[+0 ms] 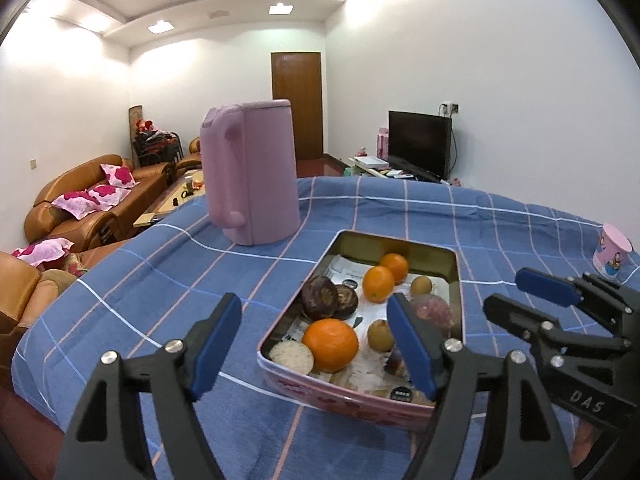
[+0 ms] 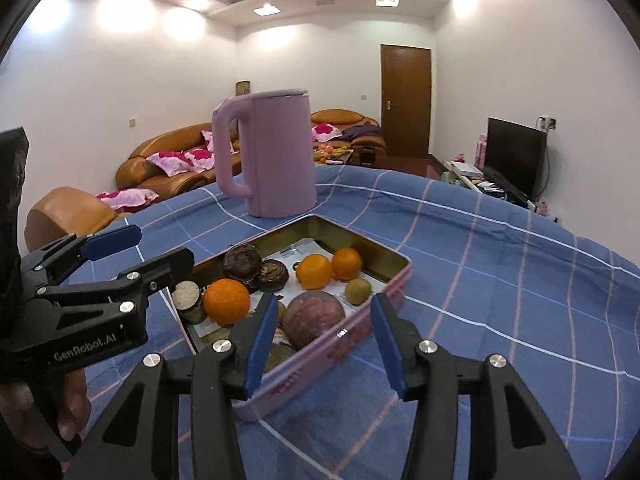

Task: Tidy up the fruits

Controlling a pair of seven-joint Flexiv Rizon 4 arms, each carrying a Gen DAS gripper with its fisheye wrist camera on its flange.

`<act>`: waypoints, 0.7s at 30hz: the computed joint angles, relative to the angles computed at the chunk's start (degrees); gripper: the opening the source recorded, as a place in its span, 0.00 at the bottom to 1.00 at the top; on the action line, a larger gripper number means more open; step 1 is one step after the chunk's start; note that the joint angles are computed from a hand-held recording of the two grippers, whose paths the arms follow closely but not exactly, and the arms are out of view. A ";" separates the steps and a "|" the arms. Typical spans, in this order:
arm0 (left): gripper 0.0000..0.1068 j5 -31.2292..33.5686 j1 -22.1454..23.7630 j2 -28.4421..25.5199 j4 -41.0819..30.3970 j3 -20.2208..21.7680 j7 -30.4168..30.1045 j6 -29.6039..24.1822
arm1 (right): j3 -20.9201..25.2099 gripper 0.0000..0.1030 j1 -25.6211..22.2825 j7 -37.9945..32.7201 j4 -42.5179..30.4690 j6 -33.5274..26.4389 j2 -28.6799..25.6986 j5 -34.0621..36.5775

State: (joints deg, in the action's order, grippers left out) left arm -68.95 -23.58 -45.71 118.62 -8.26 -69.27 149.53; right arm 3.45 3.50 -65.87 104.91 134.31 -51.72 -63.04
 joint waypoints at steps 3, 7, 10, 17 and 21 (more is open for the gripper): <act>0.73 0.02 -0.22 0.07 -0.16 -0.12 0.33 -0.06 | 0.01 0.49 -0.49 -0.65 1.00 0.87 0.60 0.98; 0.90 -0.96 -0.85 0.00 -0.43 -0.28 0.80 0.97 | -0.03 0.49 -0.98 -1.40 2.21 2.21 1.37 2.11; 0.91 -1.45 -1.11 -0.27 -0.93 -0.55 1.46 1.92 | -0.15 0.49 -1.34 -1.94 2.87 2.92 1.80 2.59; 0.93 -1.75 -1.08 -0.57 -1.75 -1.31 2.70 1.69 | -0.28 0.50 -2.02 -2.87 3.46 3.75 2.21 4.11; 0.96 -1.84 -0.88 -0.53 -1.84 -1.69 2.70 1.29 | -0.40 0.50 -2.45 -2.61 3.45 4.14 2.23 4.29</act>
State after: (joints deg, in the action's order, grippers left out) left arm -70.79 -24.46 -46.24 116.78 -9.95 -66.57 150.82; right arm 3.05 1.05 -68.48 108.36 138.46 -49.49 -58.75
